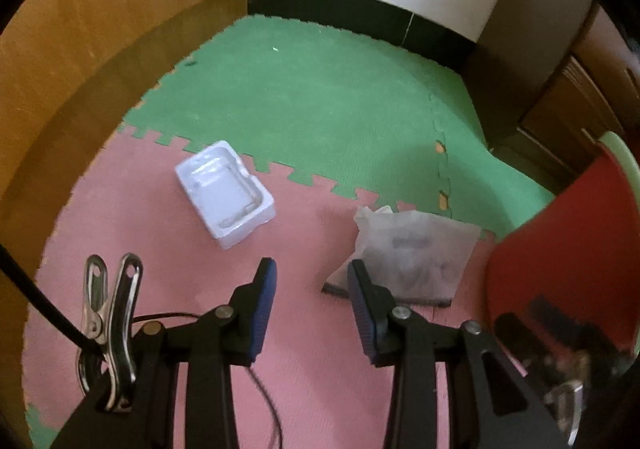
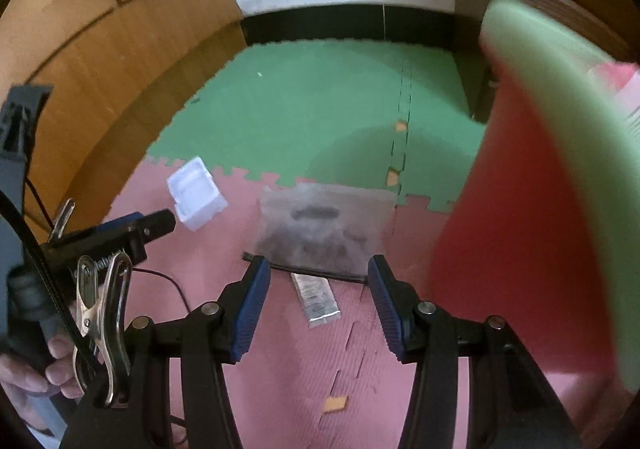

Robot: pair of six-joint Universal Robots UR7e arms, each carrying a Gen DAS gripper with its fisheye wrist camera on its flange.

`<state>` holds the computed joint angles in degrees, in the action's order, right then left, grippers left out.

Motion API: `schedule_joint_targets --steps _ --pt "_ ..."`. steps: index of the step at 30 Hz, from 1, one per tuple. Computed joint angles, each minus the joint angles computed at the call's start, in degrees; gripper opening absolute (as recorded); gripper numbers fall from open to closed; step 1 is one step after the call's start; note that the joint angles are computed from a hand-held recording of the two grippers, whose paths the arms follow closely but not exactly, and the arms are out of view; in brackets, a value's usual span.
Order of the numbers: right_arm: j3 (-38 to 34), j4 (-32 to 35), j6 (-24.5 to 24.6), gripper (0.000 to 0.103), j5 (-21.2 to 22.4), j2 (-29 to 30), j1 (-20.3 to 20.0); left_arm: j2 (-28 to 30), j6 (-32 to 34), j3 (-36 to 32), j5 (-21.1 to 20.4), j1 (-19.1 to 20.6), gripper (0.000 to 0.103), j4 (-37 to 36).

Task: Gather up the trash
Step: 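Withdraw both open tools from the bucket toward the clear zip bag, then lower both tools onto the clear zip bag and close on its edge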

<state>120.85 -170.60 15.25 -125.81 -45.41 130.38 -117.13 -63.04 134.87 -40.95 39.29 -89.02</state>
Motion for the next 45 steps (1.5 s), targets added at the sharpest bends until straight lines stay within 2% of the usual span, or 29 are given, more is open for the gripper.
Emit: schedule_joint_targets --steps 4,6,12,20,24,30,33,40,42,44,45 --pt "-0.3 -3.4 -1.9 0.052 -0.5 3.2 -2.7 3.3 7.5 3.0 1.1 4.2 0.042 -13.4" --pt "-1.1 -4.9 -4.1 0.052 -2.3 5.4 -3.3 4.6 11.4 4.5 1.5 6.1 0.043 -18.7" --pt "-2.7 -8.2 -5.7 0.052 -4.2 10.1 -6.0 6.8 20.9 7.6 2.1 9.6 0.046 -27.5" --pt "-2.3 -14.1 -2.3 0.053 -1.5 13.6 -10.2 11.8 31.7 9.3 -4.0 16.1 0.047 -42.6" --pt "-2.2 -15.5 -2.2 0.053 -0.9 14.8 -11.1 12.8 32.4 9.5 -4.3 16.5 0.047 -44.0" --pt "-1.6 -19.6 -1.3 0.053 1.0 16.2 -12.5 12.2 34.1 9.5 -9.3 18.0 0.047 -46.6" --pt "-1.4 -21.0 -1.7 0.053 1.3 16.5 -12.6 12.2 34.0 10.0 -8.2 17.0 0.047 -46.9" --pt "-1.3 -21.7 -2.3 0.051 1.1 16.7 -12.7 13.5 35.1 10.5 -10.1 19.0 0.044 -50.2" --pt "-1.3 -21.5 -2.6 0.048 0.9 16.7 -12.6 13.3 35.4 10.7 -9.6 18.6 0.04 -49.7" --pt "-1.4 -21.2 -3.0 0.033 0.9 16.7 -12.3 13.2 35.6 11.1 -7.6 17.0 0.033 -48.7" --pt "-1.5 -21.1 -3.3 0.029 0.7 16.9 -12.2 13.2 35.7 11.3 -6.8 16.4 0.025 -48.4"
